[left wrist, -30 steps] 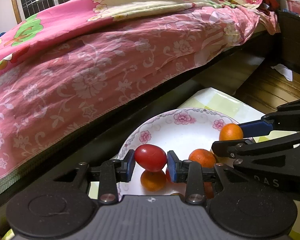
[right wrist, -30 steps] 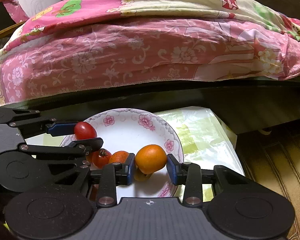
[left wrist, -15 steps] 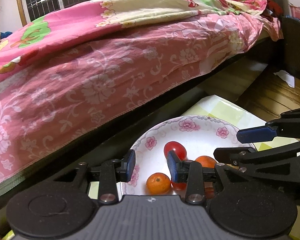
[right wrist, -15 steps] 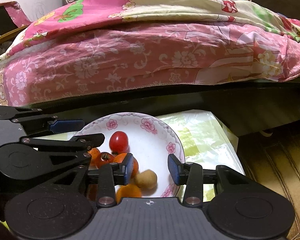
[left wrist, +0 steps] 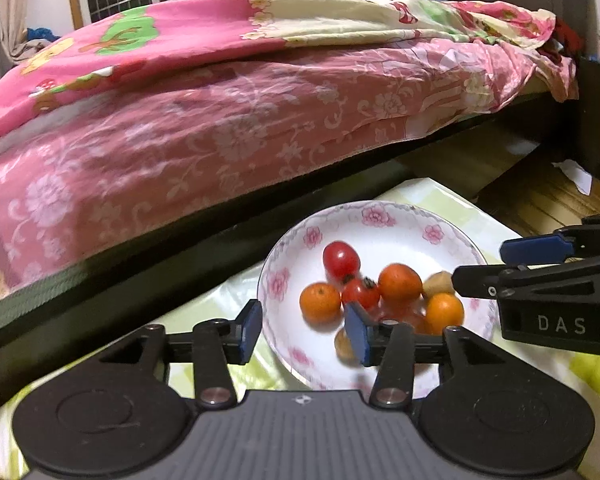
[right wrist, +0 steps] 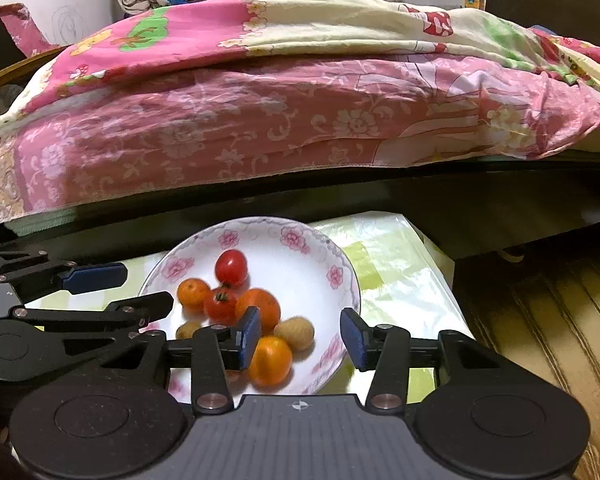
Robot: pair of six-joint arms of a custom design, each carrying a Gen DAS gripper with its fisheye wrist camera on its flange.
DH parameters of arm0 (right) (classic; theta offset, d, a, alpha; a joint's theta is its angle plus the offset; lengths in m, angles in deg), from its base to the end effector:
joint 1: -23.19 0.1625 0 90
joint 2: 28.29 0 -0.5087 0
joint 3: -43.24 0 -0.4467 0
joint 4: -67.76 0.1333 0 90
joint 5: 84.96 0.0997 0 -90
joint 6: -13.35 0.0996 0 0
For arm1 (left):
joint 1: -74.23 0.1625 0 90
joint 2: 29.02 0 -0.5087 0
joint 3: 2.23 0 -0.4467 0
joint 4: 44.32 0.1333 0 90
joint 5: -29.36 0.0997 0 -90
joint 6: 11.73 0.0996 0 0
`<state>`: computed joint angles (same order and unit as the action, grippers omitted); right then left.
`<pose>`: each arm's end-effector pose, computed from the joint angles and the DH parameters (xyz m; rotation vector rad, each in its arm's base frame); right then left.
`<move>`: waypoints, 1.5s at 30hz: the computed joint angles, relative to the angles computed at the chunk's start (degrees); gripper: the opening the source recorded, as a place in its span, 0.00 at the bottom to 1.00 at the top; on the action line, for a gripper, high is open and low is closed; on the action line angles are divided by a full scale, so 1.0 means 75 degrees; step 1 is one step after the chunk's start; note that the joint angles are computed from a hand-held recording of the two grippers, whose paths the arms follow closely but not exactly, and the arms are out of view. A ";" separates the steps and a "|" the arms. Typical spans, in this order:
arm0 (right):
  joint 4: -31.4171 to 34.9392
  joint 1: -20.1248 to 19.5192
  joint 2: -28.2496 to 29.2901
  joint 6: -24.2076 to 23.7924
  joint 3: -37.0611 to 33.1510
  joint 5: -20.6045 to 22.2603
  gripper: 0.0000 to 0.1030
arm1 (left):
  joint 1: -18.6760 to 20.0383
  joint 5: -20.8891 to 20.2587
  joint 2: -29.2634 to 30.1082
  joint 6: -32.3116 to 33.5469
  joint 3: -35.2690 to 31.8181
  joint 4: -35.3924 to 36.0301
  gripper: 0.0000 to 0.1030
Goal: Organize fruits
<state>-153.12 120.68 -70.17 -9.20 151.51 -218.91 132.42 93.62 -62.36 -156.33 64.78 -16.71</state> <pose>0.1504 -0.6513 0.1519 0.0267 -2.0679 1.1474 -0.2466 -0.7325 0.0678 1.3161 2.2562 -0.6486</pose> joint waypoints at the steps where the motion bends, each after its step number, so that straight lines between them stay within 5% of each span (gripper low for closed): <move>1: 0.0002 0.0057 -0.0002 0.0021 0.0038 -0.0099 0.42 | -0.0016 -0.0035 -0.0100 -0.0040 0.0146 -0.0087 0.57; 16: -0.0681 0.0721 0.0029 0.0427 0.0702 -0.0890 0.50 | -0.0293 -0.0354 -0.1299 -0.0278 0.1915 -0.1101 0.86; 45: -0.1171 0.1171 0.0136 0.0824 0.1277 -0.1352 0.50 | -0.0529 -0.0770 -0.2076 -0.0866 0.3158 -0.1311 0.95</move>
<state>-161.91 129.46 -69.15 -3.02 161.09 -229.05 128.45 87.85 -77.94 -162.83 88.46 -26.54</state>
